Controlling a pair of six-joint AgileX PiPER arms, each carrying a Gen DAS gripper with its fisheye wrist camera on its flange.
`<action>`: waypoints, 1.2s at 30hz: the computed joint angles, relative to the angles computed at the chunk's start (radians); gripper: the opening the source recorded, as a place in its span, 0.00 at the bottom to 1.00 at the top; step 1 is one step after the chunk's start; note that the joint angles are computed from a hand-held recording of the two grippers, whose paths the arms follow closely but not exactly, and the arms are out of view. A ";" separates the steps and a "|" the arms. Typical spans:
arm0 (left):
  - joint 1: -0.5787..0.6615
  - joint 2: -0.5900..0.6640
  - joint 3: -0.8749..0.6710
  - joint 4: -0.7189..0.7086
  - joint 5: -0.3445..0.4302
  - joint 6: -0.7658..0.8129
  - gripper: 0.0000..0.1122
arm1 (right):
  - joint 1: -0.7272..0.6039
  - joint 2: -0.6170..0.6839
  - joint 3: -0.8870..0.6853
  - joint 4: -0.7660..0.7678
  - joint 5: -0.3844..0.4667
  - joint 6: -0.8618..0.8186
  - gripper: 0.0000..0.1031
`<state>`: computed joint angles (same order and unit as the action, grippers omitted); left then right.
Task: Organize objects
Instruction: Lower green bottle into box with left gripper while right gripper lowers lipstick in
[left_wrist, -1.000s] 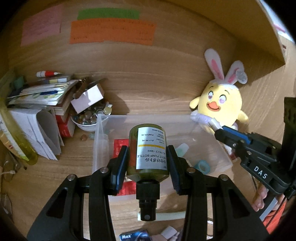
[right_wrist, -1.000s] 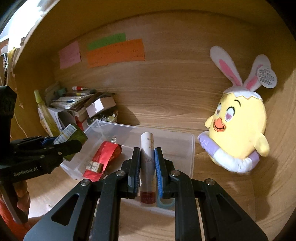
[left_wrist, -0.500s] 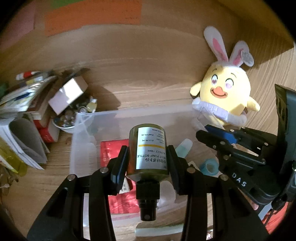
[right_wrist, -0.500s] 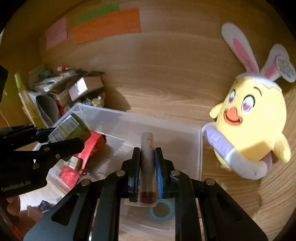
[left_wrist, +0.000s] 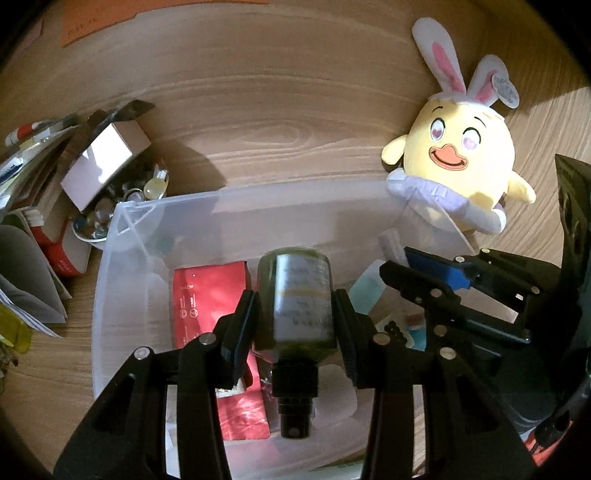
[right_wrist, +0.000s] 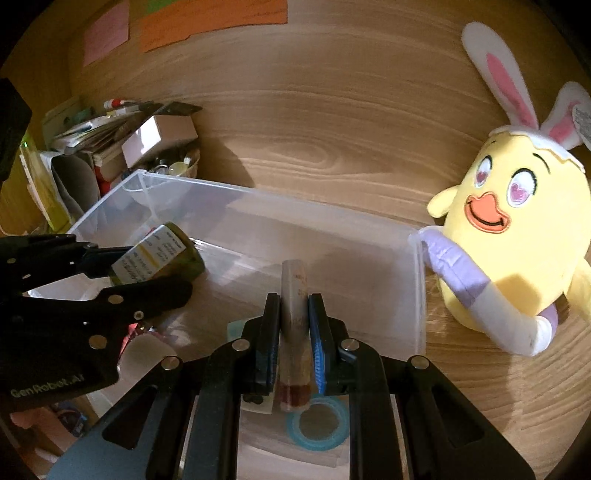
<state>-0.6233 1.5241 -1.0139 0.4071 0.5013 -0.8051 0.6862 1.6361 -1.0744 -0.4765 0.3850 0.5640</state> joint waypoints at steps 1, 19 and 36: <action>0.001 0.000 0.001 0.000 0.000 -0.001 0.37 | 0.002 0.002 -0.001 0.001 0.002 -0.002 0.13; -0.033 -0.123 0.078 0.085 0.035 -0.116 0.59 | 0.007 0.000 -0.019 0.040 0.035 -0.038 0.25; -0.217 -0.343 0.240 0.344 0.169 -0.430 0.70 | 0.063 -0.215 0.119 -0.072 0.049 0.094 0.54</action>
